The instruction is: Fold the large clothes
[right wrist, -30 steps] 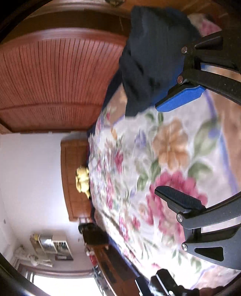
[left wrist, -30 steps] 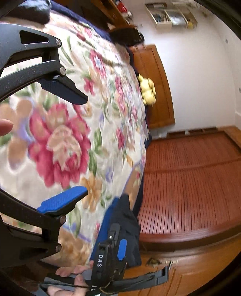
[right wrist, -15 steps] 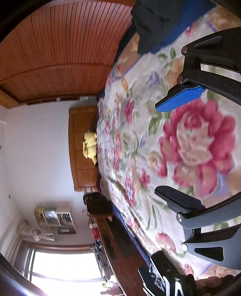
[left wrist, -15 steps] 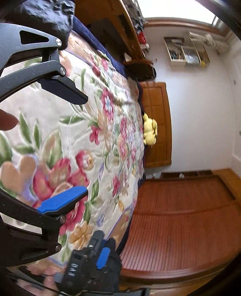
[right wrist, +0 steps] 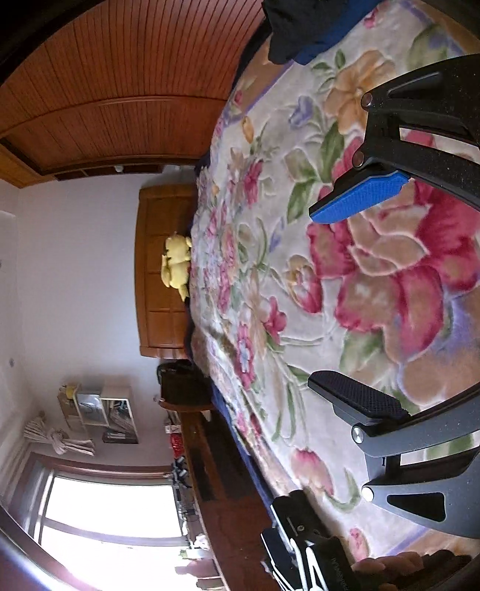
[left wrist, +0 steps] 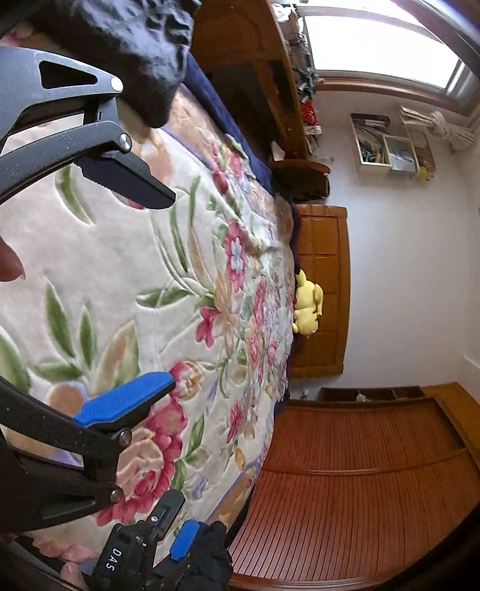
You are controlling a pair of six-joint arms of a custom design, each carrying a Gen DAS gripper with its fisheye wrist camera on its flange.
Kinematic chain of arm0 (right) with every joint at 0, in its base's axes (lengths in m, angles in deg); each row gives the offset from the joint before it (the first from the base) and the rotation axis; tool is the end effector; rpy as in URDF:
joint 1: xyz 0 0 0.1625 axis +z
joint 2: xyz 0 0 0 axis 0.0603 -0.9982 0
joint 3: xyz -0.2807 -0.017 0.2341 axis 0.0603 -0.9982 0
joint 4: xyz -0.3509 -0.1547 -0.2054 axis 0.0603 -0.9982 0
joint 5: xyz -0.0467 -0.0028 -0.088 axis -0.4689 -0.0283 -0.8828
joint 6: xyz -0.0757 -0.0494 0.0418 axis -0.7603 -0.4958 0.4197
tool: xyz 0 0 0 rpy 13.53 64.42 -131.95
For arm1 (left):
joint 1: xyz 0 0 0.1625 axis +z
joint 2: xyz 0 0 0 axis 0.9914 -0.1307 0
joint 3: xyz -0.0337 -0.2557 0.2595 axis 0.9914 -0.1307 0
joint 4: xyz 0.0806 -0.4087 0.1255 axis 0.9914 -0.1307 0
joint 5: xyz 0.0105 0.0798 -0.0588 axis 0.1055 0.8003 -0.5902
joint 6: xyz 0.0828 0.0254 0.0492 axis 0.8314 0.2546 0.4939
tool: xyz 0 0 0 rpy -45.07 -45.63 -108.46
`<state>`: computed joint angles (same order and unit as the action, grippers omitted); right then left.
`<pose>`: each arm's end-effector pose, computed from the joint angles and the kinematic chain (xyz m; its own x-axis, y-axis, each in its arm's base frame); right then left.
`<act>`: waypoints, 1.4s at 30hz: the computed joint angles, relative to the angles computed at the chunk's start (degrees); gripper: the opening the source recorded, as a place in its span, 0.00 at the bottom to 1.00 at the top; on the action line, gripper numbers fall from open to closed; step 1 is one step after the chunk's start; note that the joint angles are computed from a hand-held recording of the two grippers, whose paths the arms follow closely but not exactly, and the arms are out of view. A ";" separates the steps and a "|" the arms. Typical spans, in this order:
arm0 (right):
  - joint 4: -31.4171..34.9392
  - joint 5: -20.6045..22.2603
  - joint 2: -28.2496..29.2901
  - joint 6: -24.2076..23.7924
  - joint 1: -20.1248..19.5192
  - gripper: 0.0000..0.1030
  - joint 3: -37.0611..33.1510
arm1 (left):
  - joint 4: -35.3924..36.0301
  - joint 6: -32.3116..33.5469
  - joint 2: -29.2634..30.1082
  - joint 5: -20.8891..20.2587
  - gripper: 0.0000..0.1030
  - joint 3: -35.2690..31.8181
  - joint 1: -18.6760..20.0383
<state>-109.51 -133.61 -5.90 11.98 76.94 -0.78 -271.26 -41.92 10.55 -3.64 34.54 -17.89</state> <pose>0.0359 -0.7881 0.2881 -0.5963 -0.5495 0.5853 -0.7761 0.2083 -0.5952 -0.1325 -0.7642 0.2695 -0.7121 -0.2463 -0.6574 0.5789 0.3237 -0.7484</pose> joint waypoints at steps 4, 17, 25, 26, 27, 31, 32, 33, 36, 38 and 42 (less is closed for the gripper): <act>1.97 -0.67 1.38 0.50 0.13 0.81 -2.86 | 1.18 0.05 0.57 0.56 0.88 -0.49 0.20; -0.73 0.08 -0.34 0.15 -0.20 0.81 1.21 | -0.31 0.80 0.53 0.65 0.88 0.44 -0.25; -1.27 0.21 -0.06 0.08 -0.24 0.81 1.16 | -1.10 1.22 0.58 0.82 0.88 0.63 -0.33; -1.27 0.21 -0.06 0.08 -0.24 0.81 1.16 | -1.09 1.15 0.50 0.78 0.88 0.77 -0.34; -1.23 0.30 -0.07 0.06 -0.26 0.81 1.17 | -1.05 1.21 0.50 0.76 0.88 0.74 -0.33; -1.11 0.50 -0.06 0.08 -0.32 0.81 1.08 | -1.25 1.40 0.45 0.81 0.88 0.84 -0.36; -1.00 0.52 -0.04 0.09 -0.33 0.81 1.00 | -1.33 1.43 0.44 0.82 0.88 0.88 -0.39; -1.00 0.50 -0.03 0.13 -0.30 0.81 0.99 | -1.36 1.44 0.52 0.85 0.88 0.75 -0.39; -0.98 0.55 -0.03 0.13 -0.31 0.81 0.98 | -1.38 1.42 0.48 0.78 0.88 0.79 -0.38; -1.05 0.52 -0.01 0.17 -0.26 0.81 1.00 | -1.42 1.46 0.47 0.82 0.88 0.82 -0.43; -0.96 0.63 0.06 0.29 -0.32 0.81 0.82 | -1.55 1.46 0.37 0.86 0.88 1.01 -0.46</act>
<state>-110.47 -132.98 -5.84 12.27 76.62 0.04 -272.80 -40.46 10.92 -2.78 35.55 -18.34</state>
